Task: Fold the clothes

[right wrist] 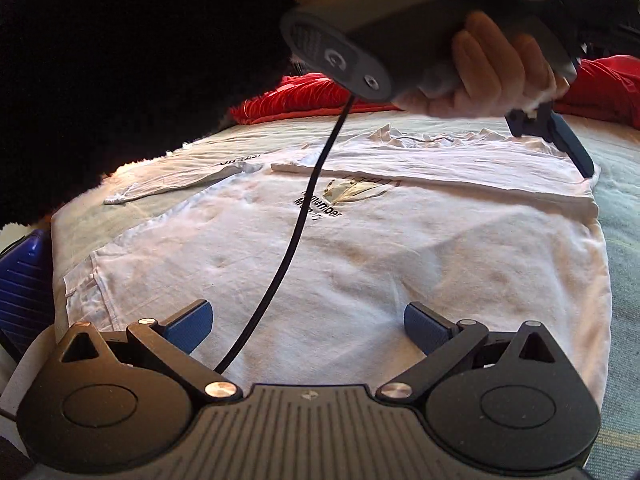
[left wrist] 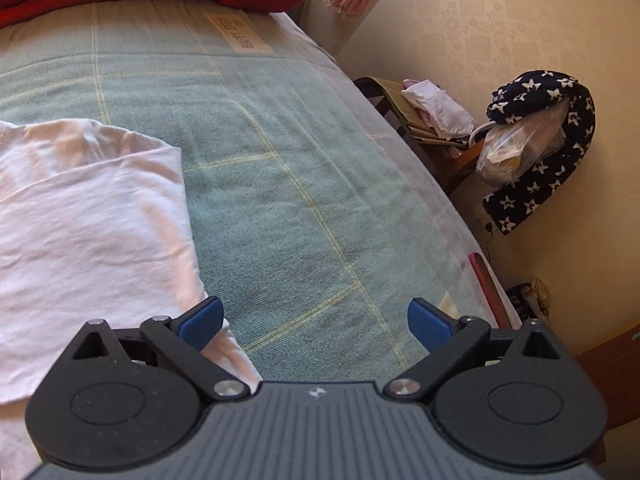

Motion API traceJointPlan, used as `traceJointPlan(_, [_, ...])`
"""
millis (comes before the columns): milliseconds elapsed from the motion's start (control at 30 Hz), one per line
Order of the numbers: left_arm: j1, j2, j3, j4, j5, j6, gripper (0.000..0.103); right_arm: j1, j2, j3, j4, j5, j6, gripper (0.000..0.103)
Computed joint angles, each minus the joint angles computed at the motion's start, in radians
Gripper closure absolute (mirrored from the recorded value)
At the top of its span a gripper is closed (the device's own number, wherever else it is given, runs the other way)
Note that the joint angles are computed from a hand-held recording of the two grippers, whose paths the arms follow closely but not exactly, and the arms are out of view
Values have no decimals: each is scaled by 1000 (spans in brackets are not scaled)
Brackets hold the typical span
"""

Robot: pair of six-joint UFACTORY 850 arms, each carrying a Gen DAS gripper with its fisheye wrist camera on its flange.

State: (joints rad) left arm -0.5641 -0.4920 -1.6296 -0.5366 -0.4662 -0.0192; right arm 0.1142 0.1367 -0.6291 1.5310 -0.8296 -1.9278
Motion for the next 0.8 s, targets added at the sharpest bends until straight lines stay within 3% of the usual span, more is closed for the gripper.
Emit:
traceJointPlan(167, [-9, 115, 78, 302, 3, -272, 5, 33, 38, 8, -12, 76, 24, 0])
traceJointPlan(367, [-8, 314, 272, 717, -6, -693, 5, -8, 80, 12, -13, 14, 90, 0])
traceJointPlan(500, [7, 464, 450, 930, 3, -974, 5, 21, 53, -6, -25, 36, 133, 0])
traceJointPlan(667, [74, 625, 671, 867, 136, -1107, 5, 61, 16, -27, -34, 66, 173, 0])
traceJointPlan(800, [91, 701, 755, 1072, 222, -1341, 5, 71, 15, -66, -166, 0, 261, 0])
